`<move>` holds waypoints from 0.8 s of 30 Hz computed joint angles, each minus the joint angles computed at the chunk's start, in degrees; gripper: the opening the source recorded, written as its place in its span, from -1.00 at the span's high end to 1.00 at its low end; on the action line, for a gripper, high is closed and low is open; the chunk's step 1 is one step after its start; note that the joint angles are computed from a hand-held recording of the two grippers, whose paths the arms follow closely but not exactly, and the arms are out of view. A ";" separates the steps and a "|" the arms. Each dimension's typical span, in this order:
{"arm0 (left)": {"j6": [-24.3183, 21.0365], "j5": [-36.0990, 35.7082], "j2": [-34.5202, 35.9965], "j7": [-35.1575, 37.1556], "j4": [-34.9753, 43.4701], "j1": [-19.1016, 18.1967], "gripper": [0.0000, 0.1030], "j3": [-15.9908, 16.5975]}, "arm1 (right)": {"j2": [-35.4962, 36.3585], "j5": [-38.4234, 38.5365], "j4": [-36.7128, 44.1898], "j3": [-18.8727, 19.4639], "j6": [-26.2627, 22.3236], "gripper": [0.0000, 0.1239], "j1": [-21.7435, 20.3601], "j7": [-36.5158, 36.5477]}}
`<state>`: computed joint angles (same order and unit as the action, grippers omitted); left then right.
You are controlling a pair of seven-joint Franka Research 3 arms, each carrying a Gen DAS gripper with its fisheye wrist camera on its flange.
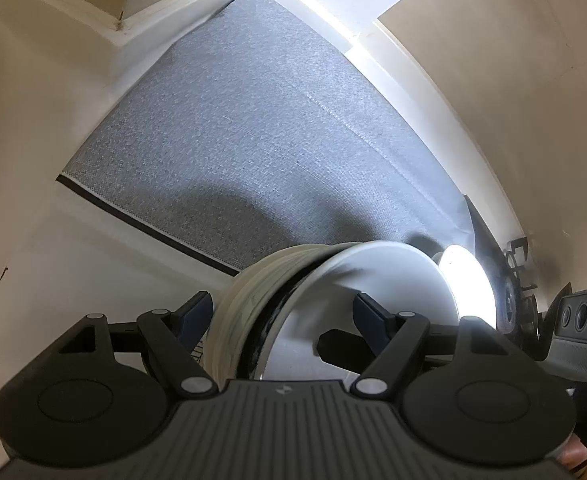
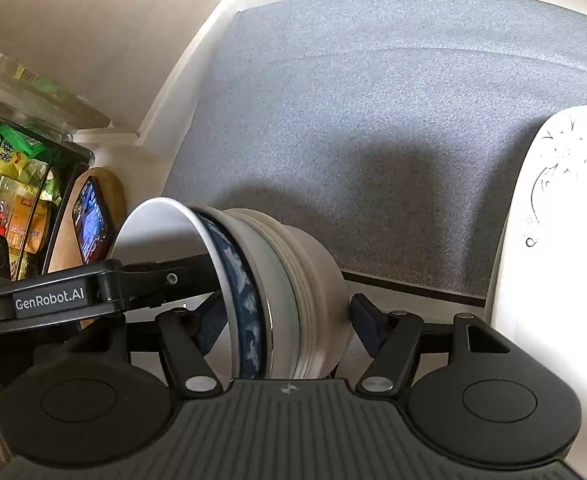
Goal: Organize plates and bowls
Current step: 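Carry the bowl stack with both grippers toward the floral plate stack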
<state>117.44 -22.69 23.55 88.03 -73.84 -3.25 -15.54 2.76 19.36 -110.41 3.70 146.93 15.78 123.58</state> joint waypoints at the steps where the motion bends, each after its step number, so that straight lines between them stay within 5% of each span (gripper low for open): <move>1: -0.14 0.05 0.18 -0.02 0.26 -0.03 -0.57 -0.02 | -0.03 -0.18 -0.06 0.00 0.05 -0.11 0.04 0.34; 24: -0.79 -0.91 1.21 0.82 2.02 0.07 -0.57 -0.51 | -1.22 -5.92 -0.05 -0.06 -1.25 -0.10 0.33 6.58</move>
<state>116.65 -23.61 24.76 88.85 -71.82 -3.18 -16.04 1.54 13.44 -110.46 3.64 145.68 16.11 130.15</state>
